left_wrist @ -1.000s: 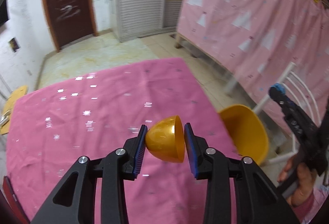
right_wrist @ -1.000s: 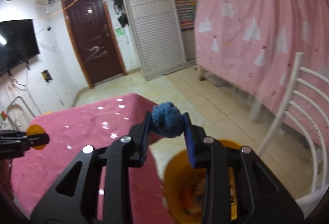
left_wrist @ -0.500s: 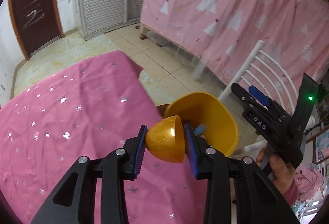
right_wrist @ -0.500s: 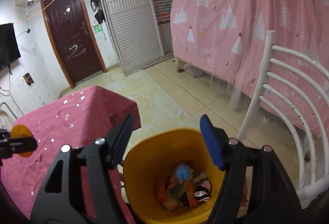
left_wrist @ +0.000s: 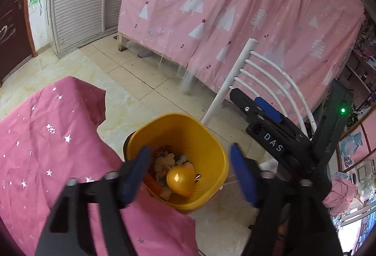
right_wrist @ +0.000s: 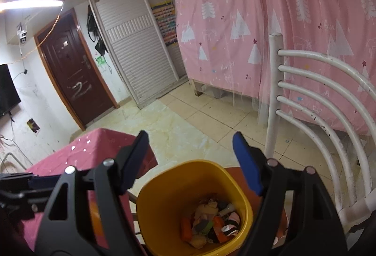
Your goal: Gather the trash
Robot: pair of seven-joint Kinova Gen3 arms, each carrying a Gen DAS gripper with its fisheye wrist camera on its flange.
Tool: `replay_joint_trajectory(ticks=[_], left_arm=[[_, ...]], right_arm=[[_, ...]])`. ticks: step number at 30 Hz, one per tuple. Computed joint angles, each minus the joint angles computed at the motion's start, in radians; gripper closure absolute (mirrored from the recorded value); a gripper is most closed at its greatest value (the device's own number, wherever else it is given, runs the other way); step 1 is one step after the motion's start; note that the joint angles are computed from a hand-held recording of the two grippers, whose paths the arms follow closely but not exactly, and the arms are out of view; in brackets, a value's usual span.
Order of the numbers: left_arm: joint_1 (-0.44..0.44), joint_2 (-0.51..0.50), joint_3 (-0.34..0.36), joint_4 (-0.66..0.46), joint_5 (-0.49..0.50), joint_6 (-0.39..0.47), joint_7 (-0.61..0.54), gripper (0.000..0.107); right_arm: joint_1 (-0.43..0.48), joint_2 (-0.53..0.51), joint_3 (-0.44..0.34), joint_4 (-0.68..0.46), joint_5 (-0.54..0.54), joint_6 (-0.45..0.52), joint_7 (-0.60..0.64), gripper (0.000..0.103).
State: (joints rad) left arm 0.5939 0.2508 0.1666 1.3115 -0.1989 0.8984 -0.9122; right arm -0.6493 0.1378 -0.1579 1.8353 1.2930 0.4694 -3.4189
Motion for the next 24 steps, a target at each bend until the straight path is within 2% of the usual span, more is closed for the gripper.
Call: replay_joint_trajectory(ticks=[11,14,21,24], left_arm=[[-0.004,-0.04,-0.005,0.038,-0.019,-0.012,0.039,0.036],[-0.012,-0.063,-0.003,0.061,-0.032,-0.022,0.057,0.035],[-0.045,-0.13,0.008,0.133,-0.062,-0.05,0.112,0.035],[-0.049,-0.153,0.015,0.156,-0.109,-0.047,0.157,0.035]], right_arm=[[-0.025,0.018,0.001,-0.019,-0.016,-0.001,0.031,0.03],[-0.043,0.024,-0.002,-0.028,-0.007,0.011,0.033,0.023],[-0.08,0.037,-0.013,-0.053,-0.017,0.023,0.07,0.022],[-0.106,0.042,-0.018,-0.064,-0.016,0.036,0.076,0.019]])
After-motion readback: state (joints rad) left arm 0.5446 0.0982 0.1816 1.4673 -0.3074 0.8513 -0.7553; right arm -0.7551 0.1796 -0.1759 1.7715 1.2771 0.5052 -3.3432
